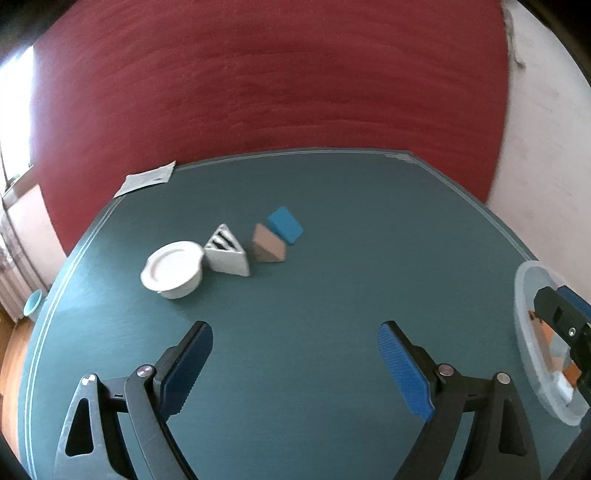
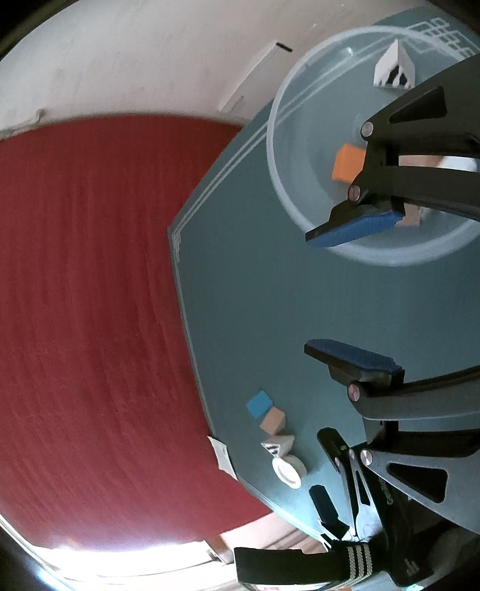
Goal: Organize rigid objects
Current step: 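Move both open tools back from the bin toward the white plate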
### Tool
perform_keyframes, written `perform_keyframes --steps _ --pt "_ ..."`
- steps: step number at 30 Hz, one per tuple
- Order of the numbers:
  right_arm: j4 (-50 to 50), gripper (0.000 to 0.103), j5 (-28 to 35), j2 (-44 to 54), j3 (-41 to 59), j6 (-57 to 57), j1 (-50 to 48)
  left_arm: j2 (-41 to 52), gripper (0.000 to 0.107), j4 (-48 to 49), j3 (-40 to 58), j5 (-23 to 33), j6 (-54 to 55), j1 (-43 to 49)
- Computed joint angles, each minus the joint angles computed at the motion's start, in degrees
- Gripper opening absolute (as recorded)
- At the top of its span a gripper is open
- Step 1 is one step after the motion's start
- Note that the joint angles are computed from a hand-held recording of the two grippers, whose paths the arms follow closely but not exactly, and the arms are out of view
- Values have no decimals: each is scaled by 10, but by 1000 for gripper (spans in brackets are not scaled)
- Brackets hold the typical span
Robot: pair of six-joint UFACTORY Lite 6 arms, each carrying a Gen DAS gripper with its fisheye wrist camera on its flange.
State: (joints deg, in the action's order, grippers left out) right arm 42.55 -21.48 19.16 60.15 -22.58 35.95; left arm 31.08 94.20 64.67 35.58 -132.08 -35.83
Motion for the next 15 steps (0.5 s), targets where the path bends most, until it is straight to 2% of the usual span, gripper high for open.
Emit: perform_keyframes --steps 15 --pt "25 54 45 109 126 -23 50 -93 94 48 -132 -4 -65 93"
